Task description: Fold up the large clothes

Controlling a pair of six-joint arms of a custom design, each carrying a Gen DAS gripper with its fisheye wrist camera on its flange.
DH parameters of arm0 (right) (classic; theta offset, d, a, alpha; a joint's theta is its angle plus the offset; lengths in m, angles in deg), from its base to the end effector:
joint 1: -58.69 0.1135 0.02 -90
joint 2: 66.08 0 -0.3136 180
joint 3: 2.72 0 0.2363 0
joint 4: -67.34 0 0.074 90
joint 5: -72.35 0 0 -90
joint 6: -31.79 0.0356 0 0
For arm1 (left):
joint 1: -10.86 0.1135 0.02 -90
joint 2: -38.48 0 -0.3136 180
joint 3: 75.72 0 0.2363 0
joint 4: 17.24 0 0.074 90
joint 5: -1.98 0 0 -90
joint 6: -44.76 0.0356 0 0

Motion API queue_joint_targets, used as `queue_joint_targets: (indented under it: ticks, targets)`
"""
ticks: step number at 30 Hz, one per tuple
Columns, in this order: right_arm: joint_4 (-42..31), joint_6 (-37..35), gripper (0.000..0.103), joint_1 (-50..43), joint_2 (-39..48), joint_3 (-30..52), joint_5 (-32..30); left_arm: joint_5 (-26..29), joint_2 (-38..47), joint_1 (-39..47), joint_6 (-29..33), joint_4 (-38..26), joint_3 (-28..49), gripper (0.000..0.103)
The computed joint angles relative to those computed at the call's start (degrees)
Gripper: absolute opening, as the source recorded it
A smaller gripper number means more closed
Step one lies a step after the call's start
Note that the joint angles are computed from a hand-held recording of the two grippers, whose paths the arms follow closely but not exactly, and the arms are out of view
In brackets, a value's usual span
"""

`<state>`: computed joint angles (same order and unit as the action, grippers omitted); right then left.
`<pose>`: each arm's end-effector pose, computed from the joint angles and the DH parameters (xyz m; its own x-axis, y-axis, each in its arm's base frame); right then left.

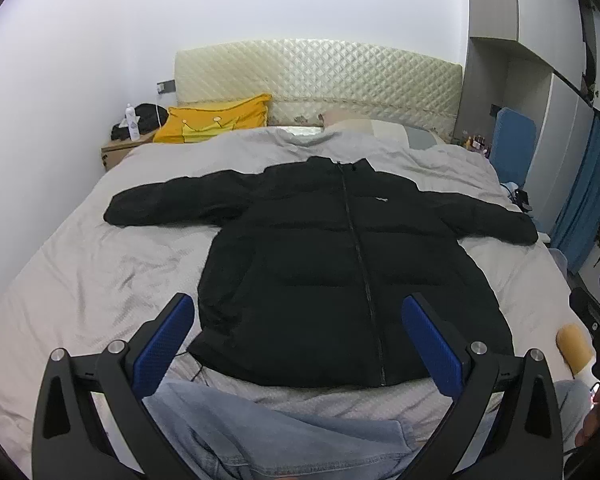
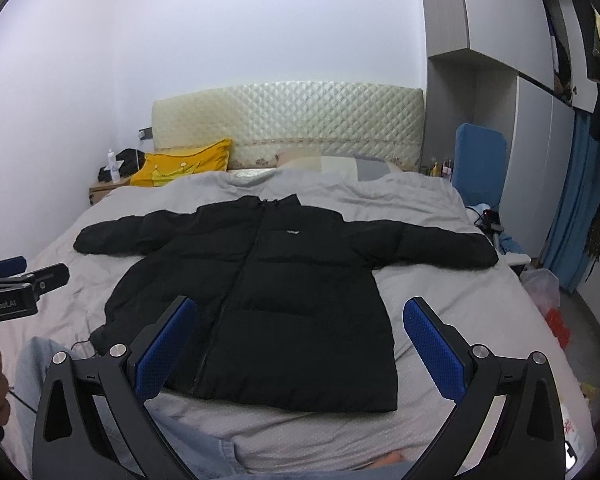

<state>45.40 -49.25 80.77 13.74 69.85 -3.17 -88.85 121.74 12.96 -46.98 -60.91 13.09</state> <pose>0.2755 0.1021 0.3394 -0.4716 -0.0286 -0.8813 -0.0893 0.9959 0.0155 0.3044 0.0117 0.3801 -0.6152 -0.0529 -0.7866 -0.0667 0.9977 -0.0149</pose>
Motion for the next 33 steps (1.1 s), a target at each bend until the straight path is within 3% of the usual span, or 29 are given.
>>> queue_joint_targets:
  ticks: [29, 33]
  targets:
    - [0.59, 1.33, 0.103, -2.10, 3.93, 1.48, -3.00, 1.13, 5.74, 0.95, 1.08, 1.56, 4.19, 0.103]
    - [0.60, 1.04, 0.103, -3.48, 5.64, 3.03, -4.47, 3.05, 9.97, 0.27, 2.03, 1.80, 9.19, 0.103]
